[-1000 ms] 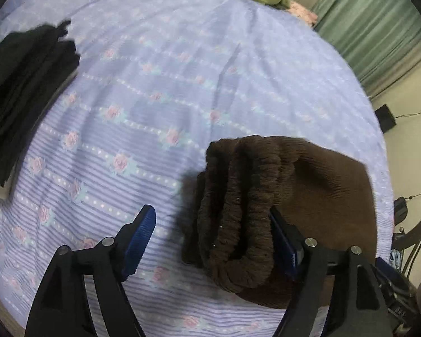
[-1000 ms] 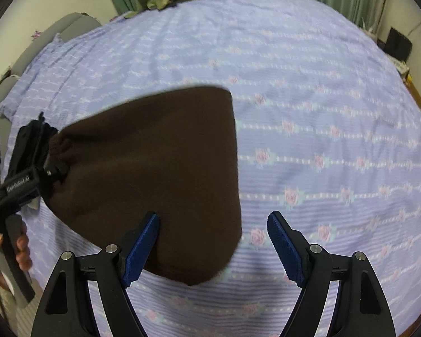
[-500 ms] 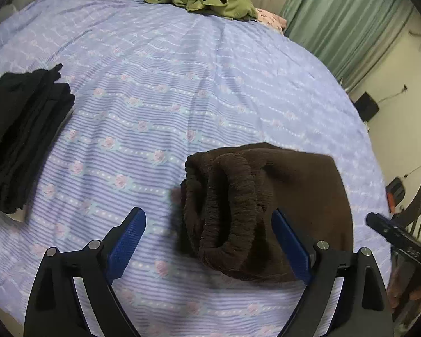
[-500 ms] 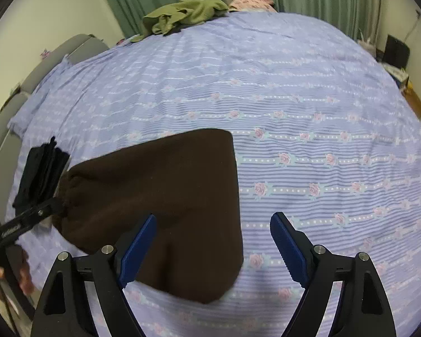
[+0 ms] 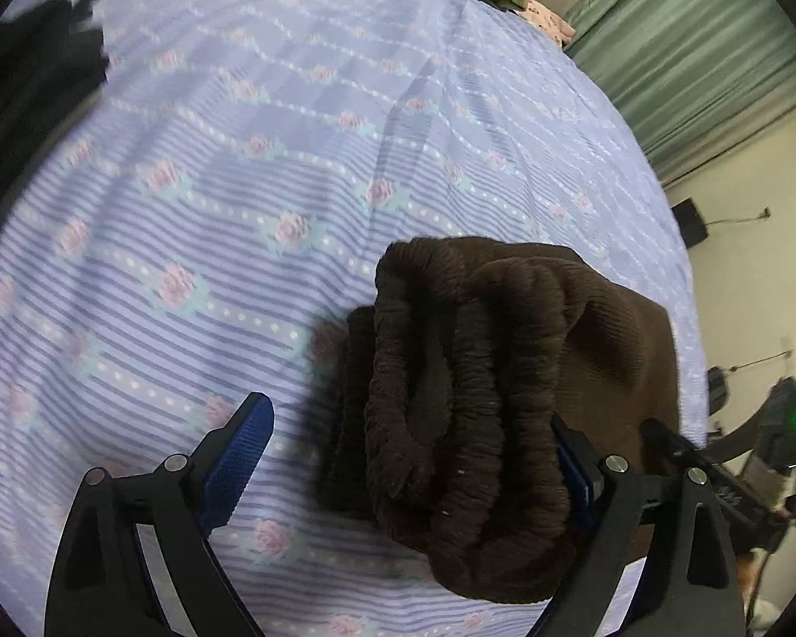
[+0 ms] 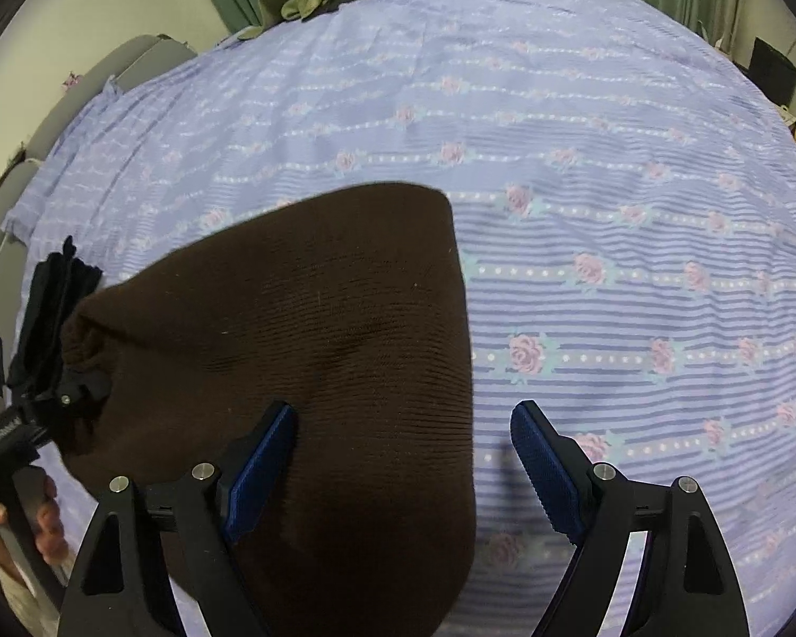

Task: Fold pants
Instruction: 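Lift the folded brown pants with both tools and carry them toward the black clothes stack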

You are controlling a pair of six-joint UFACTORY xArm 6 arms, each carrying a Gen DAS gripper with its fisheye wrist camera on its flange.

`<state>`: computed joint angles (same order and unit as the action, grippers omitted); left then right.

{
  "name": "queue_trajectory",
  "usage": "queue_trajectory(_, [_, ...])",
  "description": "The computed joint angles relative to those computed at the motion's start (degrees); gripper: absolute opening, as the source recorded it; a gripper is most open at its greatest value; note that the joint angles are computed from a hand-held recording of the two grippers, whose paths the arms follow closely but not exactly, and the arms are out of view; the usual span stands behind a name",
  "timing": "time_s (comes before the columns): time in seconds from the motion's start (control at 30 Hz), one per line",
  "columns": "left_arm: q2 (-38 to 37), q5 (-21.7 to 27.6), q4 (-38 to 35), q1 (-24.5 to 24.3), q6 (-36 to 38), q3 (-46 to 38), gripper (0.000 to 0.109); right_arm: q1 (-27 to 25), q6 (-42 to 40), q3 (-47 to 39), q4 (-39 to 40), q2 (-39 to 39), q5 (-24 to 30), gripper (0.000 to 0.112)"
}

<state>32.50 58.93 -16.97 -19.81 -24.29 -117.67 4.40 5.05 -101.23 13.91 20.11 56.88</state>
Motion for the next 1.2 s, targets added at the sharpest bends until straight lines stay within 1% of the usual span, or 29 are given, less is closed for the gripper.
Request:
queue_trajectory(0.23, [-2.4,-6.6,-9.6,0.5,3.0,8.6,0.097,0.1,0.1,1.6,1.9,1.5,-2.2,0.084])
queue_trajectory(0.4, [-2.0,-7.9,-18.1,0.7,5.4,10.3,0.094,0.0,-0.5,1.6,3.1,2.5,-2.9,0.084])
queue_trajectory(0.47, [-1.1,-7.0,-17.9,0.7,4.6,9.0,0.094,-0.2,-0.3,1.4,4.1,3.0,-2.8,0.084])
queue_trajectory(0.53, [0.0,-5.8,-17.8,0.8,3.9,7.1,0.090,-0.5,0.3,1.1,5.2,3.5,-2.6,0.084])
queue_trajectory(0.6, [0.4,-4.6,-17.1,0.9,3.2,5.8,0.082,-0.4,0.3,1.0,5.6,3.7,-2.7,0.082])
queue_trajectory(0.63, [0.6,-4.1,-16.6,0.9,3.0,5.1,0.080,-0.4,-0.3,0.9,6.3,3.8,-2.6,0.076])
queue_trajectory(0.67, [0.7,-3.6,-16.0,0.8,2.8,4.5,0.075,-0.4,-0.8,0.6,7.1,3.9,-2.3,0.072])
queue_trajectory(0.7, [0.8,-3.0,-15.4,0.9,2.5,3.9,0.069,-0.3,-0.6,0.2,7.1,4.0,-2.0,0.070])
queue_trajectory(0.8, [0.9,-0.7,-12.5,0.7,1.8,1.8,0.060,-0.2,-0.7,-1.1,7.3,4.1,-0.8,0.060])
queue_trajectory(0.87, [1.2,0.9,-9.0,0.0,0.3,-0.3,0.056,0.0,-0.8,-1.7,6.4,3.7,-0.1,0.049])
queue_trajectory(0.93, [1.5,2.0,-5.7,-0.7,-1.2,-2.3,0.053,0.5,-0.5,-1.8,5.1,2.8,-0.1,0.043])
queue_trajectory(1.0, [0.9,1.3,-3.7,-1.4,-2.4,-2.7,0.050,0.9,-0.3,-1.4,4.0,1.3,-0.5,0.040])
queue_trajectory(1.13, [-5.0,-3.4,-4.0,-2.5,-1.7,3.7,0.048,1.1,0.3,1.2,2.9,-3.5,-1.5,0.038])
queue_trajectory(1.2, [-8.3,-4.7,-3.7,-3.3,-1.0,6.6,0.048,0.8,0.6,3.6,2.9,-6.9,-2.1,0.038])
